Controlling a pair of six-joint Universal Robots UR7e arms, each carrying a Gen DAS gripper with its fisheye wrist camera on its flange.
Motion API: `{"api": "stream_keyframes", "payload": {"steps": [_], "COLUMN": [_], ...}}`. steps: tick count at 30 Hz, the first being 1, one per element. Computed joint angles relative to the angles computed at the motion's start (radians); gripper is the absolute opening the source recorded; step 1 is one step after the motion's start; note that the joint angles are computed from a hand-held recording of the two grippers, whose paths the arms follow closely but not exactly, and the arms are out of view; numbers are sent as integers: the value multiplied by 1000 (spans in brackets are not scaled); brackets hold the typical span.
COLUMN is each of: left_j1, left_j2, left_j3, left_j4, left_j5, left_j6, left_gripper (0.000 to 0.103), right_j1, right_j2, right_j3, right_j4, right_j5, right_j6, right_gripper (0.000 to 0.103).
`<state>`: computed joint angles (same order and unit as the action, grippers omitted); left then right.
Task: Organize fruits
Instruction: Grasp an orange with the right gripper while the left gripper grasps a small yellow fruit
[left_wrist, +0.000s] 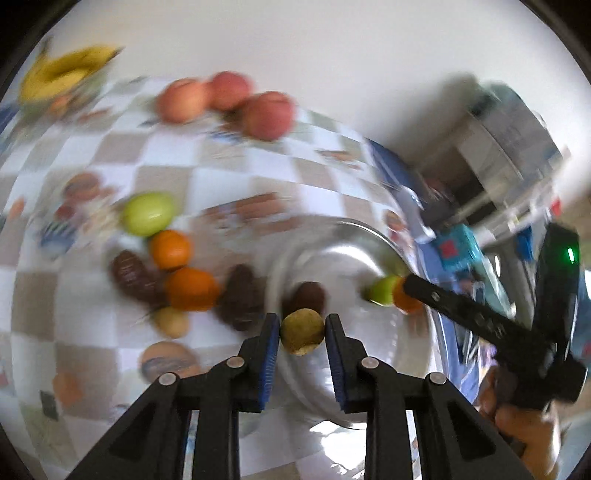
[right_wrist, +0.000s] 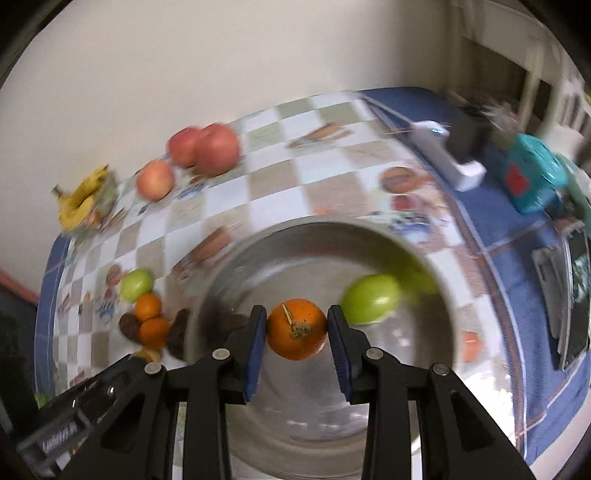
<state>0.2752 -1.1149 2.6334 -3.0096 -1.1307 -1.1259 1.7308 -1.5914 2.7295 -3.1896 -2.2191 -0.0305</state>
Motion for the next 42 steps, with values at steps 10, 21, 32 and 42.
{"api": "stream_keyframes", "payload": {"steps": [10,21,32,42], "left_j1": [-19,-9,-8,-3], "left_j2": [222,274,286,263], "left_j3": [-126,-150,-161,-162], "left_j4": [45,117,133,148], "left_j5": [-81,-80,-66,-84], "left_j6": [155,148,155,156], "left_gripper": [27,27,28,29], "right_j1": [-80,-95,-93,-77], "right_j2": [-14,138,142,130], "right_j3": [8,15,17,10], "right_j4": [49,-27,-32,-33], "right_j5": [-7,-64,-69,-71], "right_j6": [-30,-64,-61,-50], "right_gripper": [35,36,36,42]}}
